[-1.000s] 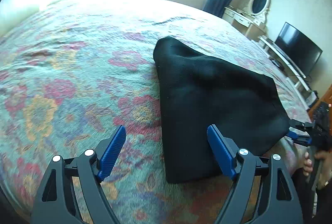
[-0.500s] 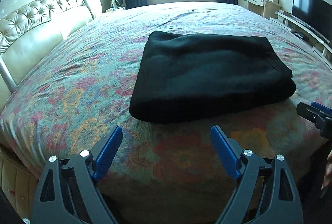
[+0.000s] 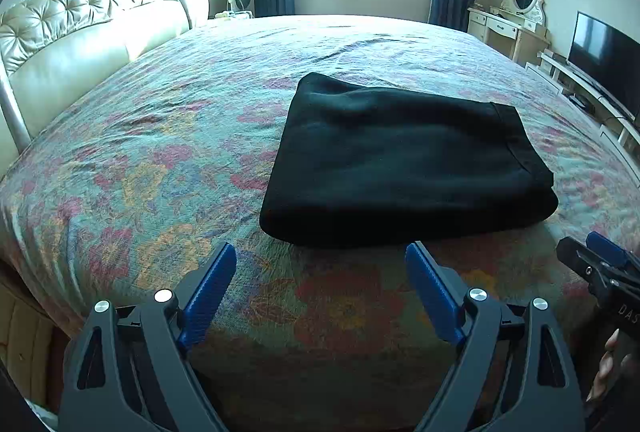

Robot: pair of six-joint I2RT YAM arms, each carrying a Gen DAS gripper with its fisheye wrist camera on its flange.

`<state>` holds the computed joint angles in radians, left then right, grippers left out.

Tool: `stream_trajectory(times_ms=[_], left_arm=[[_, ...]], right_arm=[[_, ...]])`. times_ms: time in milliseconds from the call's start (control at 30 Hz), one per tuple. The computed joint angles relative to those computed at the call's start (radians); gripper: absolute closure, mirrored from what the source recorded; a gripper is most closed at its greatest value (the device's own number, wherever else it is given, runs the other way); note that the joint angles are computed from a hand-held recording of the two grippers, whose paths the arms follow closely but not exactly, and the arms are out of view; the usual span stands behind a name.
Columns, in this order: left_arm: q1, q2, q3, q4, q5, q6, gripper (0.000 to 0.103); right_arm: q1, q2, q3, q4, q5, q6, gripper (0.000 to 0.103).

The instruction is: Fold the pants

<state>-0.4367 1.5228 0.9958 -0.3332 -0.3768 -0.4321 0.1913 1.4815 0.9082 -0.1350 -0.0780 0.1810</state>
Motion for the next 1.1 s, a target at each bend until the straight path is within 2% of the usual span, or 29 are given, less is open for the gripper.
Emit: stream_trajectory(times_ms=[100, 1100], left_arm=[[0.020, -0.014, -0.008, 0.010, 0.029, -0.006, 0.018], [0.010, -0.013, 0.017, -0.016, 0.013, 0.017, 0.018]], right_arm=[[0.001, 0.012, 0.004, -0.003, 0.003, 0.001, 0.013], [0.014, 0.031, 0.001, -0.017, -0.016, 0.006, 0.013]])
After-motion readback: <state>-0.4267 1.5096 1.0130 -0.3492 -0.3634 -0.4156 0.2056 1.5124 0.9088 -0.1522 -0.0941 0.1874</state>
